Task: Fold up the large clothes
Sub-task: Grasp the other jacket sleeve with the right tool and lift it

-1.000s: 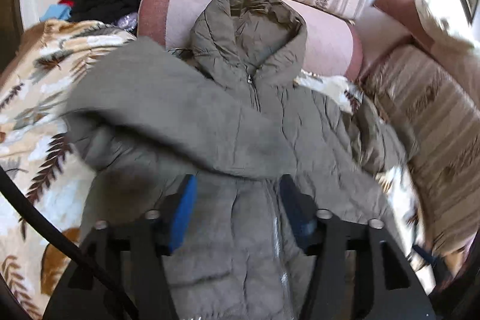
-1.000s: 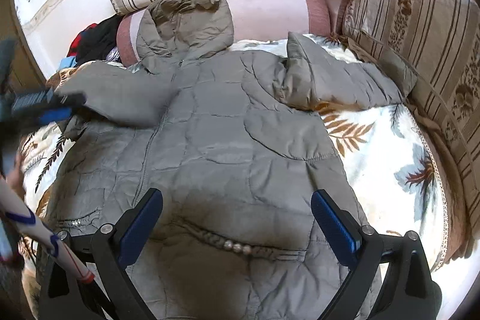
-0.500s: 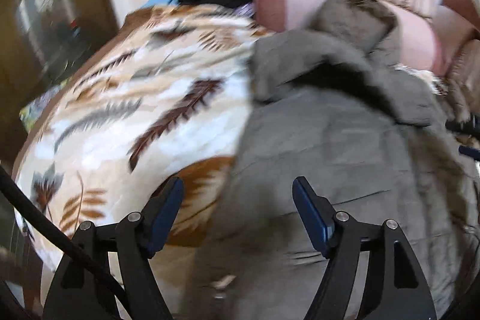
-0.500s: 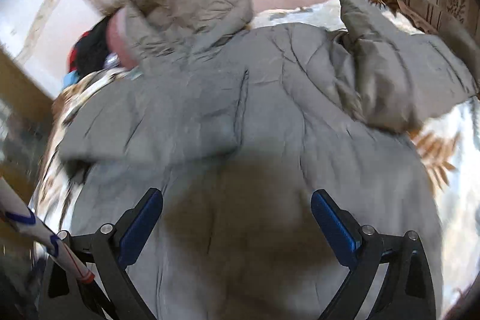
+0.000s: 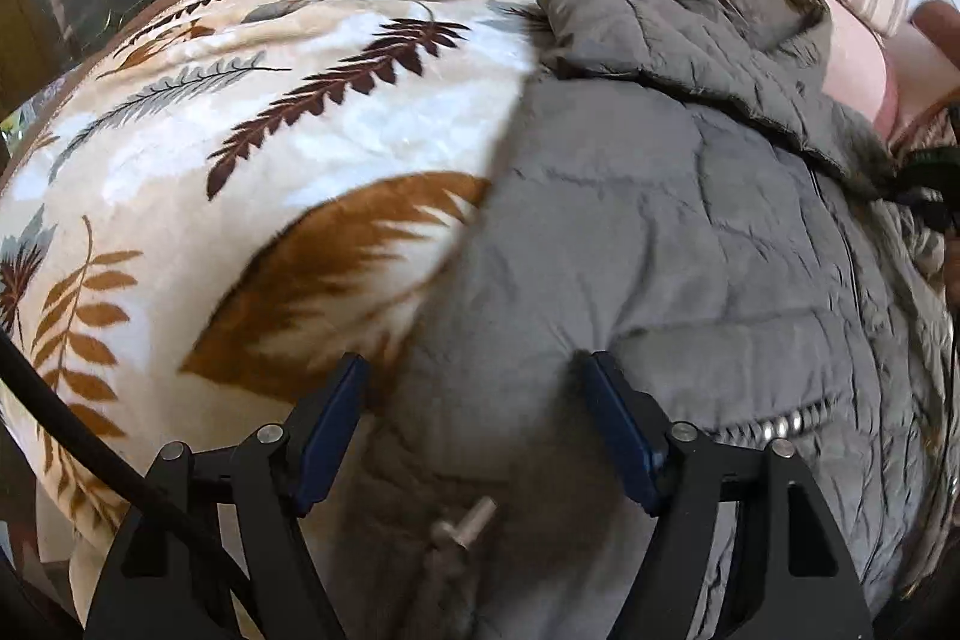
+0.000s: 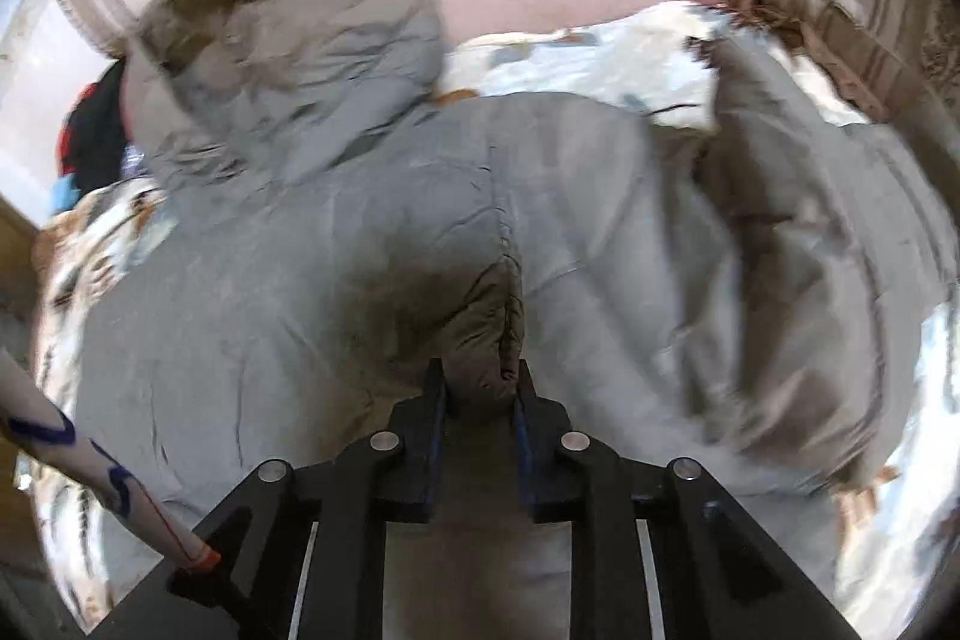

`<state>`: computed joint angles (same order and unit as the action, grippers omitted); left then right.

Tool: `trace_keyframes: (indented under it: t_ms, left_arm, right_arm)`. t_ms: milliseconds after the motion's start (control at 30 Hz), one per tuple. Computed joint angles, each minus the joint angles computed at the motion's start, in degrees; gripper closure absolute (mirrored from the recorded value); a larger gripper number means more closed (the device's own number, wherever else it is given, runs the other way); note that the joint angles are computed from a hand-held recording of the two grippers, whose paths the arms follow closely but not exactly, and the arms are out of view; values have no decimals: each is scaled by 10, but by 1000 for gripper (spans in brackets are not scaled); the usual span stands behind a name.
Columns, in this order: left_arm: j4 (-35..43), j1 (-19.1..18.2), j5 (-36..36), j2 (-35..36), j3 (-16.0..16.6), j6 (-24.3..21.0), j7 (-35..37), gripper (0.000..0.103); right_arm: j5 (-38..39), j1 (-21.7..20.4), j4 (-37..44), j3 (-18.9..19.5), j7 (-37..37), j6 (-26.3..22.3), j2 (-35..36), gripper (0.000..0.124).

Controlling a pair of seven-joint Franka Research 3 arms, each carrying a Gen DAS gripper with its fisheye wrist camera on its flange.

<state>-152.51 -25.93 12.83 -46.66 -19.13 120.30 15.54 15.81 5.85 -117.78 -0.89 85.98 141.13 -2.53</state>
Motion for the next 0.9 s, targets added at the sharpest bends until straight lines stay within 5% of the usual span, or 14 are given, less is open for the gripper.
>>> trace_keyframes:
  t_ms: [200,300,433,533,667,900]
  left_arm:
    - [42,1,17,22,-19,-54,-5,32]
    - [72,2,38,23,-35,-80,-10,32]
    - [140,3,75,49,-65,-117,-9,30]
    - [182,0,91,78,-78,-125,-13,29]
    - [209,-15,84,115,-76,-102,-15,29]
    - [264,-31,86,204,-88,-106,-19,29]
  right_arm:
    - [-10,-5,2,-4,17,-6,18,97]
    - [19,-11,-16,-10,-1,-11,-10,83]
    - [84,-18,-71,-31,-105,-6,-94,59]
    - [91,-33,-100,-50,-159,-2,-140,55]
    - [42,-92,-114,-68,-170,33,-150,54]
    - [-57,-194,-40,-95,-85,92,-31,54]
